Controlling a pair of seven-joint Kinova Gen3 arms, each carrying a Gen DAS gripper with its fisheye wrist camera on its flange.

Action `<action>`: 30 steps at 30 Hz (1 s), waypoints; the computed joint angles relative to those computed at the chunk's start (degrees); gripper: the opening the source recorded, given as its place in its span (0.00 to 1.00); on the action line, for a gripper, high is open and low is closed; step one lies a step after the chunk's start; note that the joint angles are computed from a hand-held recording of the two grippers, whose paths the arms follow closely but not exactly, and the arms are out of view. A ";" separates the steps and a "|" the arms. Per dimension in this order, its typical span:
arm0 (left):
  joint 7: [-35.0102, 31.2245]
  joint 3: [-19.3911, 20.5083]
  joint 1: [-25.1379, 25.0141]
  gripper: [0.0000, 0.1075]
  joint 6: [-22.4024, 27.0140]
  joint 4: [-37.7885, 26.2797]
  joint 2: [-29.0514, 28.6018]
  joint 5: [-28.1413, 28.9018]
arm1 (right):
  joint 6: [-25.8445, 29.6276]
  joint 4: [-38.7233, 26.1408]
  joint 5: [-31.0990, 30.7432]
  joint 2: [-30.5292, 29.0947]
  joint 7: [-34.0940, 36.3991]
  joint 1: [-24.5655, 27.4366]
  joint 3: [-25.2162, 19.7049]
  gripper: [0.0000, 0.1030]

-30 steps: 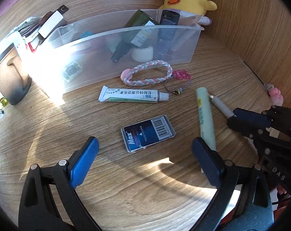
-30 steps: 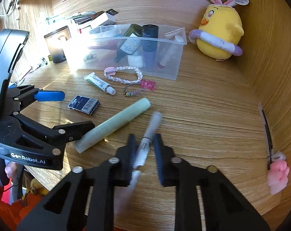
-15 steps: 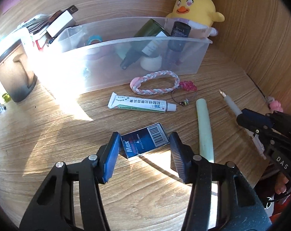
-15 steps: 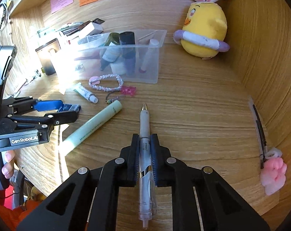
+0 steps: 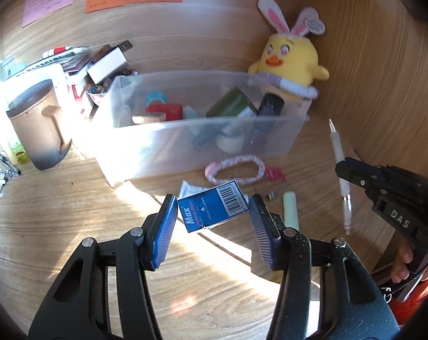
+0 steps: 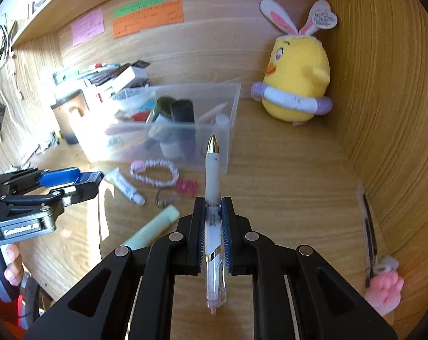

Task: Organize objects
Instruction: 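Grasp the white pen with the right tool while the left tool grasps the blue Max card, then carry the white pen and blue Max card into the clear box and release both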

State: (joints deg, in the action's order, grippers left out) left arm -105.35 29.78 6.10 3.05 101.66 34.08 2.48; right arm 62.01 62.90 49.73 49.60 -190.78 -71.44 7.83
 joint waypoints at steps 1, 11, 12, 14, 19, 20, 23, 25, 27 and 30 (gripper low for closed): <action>-0.01 0.59 -0.63 0.48 -0.10 -0.10 0.07 0.04 | -0.08 -0.15 0.18 -0.03 -0.14 0.20 0.24 0.10; 0.90 1.42 -2.68 0.48 -1.12 -1.96 -0.31 -0.16 | 1.44 -0.97 4.24 -1.31 -0.61 0.03 2.02 0.10; 0.94 2.00 -3.30 0.48 -0.90 -2.61 -0.07 -0.28 | 1.92 -1.12 4.91 -1.50 -0.55 -0.11 2.21 0.10; 0.94 2.68 -4.08 0.48 -0.48 -3.73 0.37 -0.39 | 2.66 -1.39 6.32 -1.88 -0.57 -0.33 2.46 0.10; 0.09 3.70 -5.15 0.48 2.51 -7.45 1.62 0.25 | 4.63 -3.59 9.26 -1.88 1.36 -0.21 2.61 0.10; -0.22 3.16 -4.74 0.48 3.13 -8.19 1.68 0.62 | 4.87 -4.29 9.59 -1.70 2.06 -0.02 2.58 0.10; -0.98 0.31 -2.46 0.48 4.80 -10.59 1.63 1.83 | 5.15 -6.77 10.10 -0.96 4.45 0.76 2.72 0.10; -1.41 -1.59 -0.86 0.48 5.60 -12.05 1.64 2.62 | 4.68 -8.73 9.84 -0.34 6.52 1.71 2.78 0.10; -1.53 -4.03 1.23 0.48 5.89 -13.20 1.57 3.15 | 3.21 -9.80 9.48 -0.11 7.67 2.63 2.94 0.10; -2.21 -5.40 2.63 0.48 7.96 -15.86 2.47 3.71 | 1.59 -12.49 8.37 0.86 10.32 4.18 3.28 0.10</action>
